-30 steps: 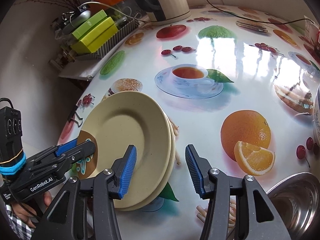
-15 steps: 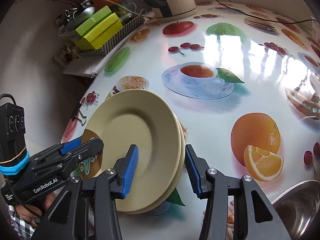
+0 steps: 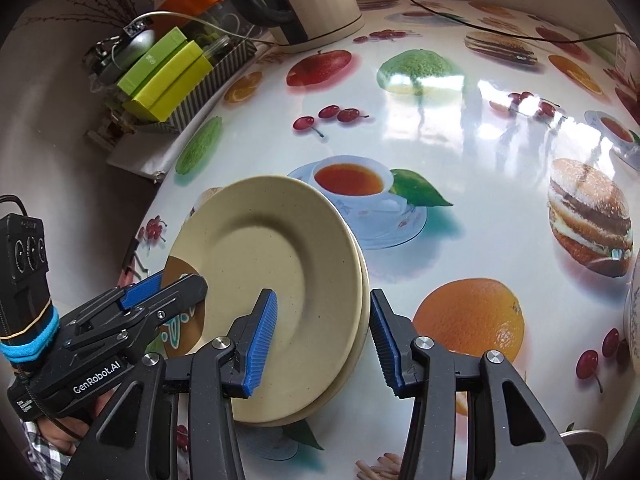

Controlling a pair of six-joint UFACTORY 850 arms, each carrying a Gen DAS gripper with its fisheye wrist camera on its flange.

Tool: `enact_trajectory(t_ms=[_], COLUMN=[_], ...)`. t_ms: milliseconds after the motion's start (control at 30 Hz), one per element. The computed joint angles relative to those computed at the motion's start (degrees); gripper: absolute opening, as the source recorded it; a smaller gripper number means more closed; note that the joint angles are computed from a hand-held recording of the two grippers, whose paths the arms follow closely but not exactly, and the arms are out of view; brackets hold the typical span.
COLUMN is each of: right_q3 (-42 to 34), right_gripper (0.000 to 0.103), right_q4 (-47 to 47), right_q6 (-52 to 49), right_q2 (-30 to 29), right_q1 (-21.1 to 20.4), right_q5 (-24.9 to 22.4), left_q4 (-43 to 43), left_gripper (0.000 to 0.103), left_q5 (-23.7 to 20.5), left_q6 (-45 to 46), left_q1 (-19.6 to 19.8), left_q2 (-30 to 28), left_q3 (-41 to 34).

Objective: Organize plates and bowls
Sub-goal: 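Withdraw both grippers up and away from the beige plate stack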

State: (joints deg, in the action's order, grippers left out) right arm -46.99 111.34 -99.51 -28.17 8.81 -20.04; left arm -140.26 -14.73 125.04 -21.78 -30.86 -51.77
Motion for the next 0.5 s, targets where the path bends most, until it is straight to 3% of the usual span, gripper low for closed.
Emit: enact_trajectory(t_ms=[500], right_q3=[-4.4], right_gripper=[0.047], right_q4=[-5.3], right_q6=[6.8], right_q2=[-2.4], right_q1=[-4.6], right_q5=[0.9], left_q4=[21.5], left_gripper=[0.045], left_q5=[3.1], left_q6=[-19.5], left_q1=[-1.7], left_q2=[-6.7], left_q3=[-11.9])
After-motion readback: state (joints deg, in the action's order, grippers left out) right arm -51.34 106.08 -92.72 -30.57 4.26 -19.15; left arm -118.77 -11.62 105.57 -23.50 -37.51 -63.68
